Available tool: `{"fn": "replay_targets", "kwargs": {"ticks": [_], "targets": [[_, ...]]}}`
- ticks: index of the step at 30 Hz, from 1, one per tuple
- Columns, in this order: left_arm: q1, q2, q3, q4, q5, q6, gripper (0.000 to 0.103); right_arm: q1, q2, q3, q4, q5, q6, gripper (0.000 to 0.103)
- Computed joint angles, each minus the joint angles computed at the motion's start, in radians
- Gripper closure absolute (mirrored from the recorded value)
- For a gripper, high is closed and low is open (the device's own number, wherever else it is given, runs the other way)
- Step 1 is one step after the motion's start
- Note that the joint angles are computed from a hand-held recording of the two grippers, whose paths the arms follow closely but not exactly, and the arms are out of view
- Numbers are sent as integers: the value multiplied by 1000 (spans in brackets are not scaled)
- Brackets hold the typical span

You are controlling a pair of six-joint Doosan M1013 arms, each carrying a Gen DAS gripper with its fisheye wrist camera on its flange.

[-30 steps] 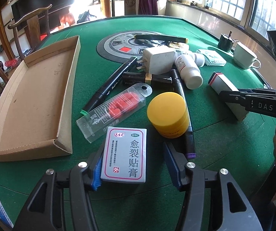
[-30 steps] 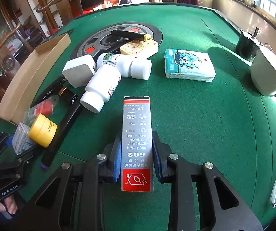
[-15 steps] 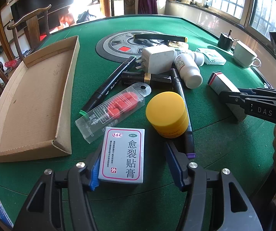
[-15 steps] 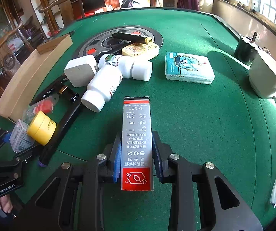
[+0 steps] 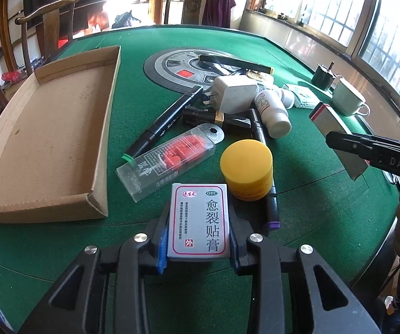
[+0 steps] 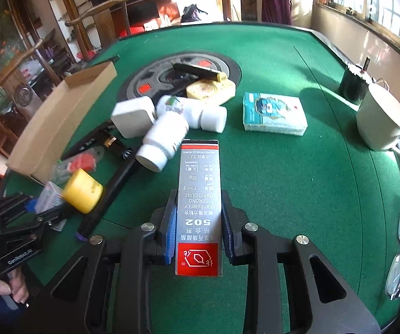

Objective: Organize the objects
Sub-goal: 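Carry both boxes into the cardboard tray and open both tools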

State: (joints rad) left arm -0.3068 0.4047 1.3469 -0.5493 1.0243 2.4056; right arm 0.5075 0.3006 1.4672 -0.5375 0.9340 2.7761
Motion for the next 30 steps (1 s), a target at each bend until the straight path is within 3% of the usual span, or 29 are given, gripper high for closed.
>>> {"fn": "replay_targets", "kwargs": {"ticks": [8,17,23,30], "targets": [[64,0,-47,-112,29,5,70,15,10,-52,21,-28,-77,77],[129,45,-174,-68,-21,-134,70,23,102,-254,133,-6,-314,76],[133,144,-356,-3,58,-208,70,15,228,-481,233,71,-465,76],[115,334,-656,81,217,-353,70,-30,439,-825,376,228,-568,76]]}}
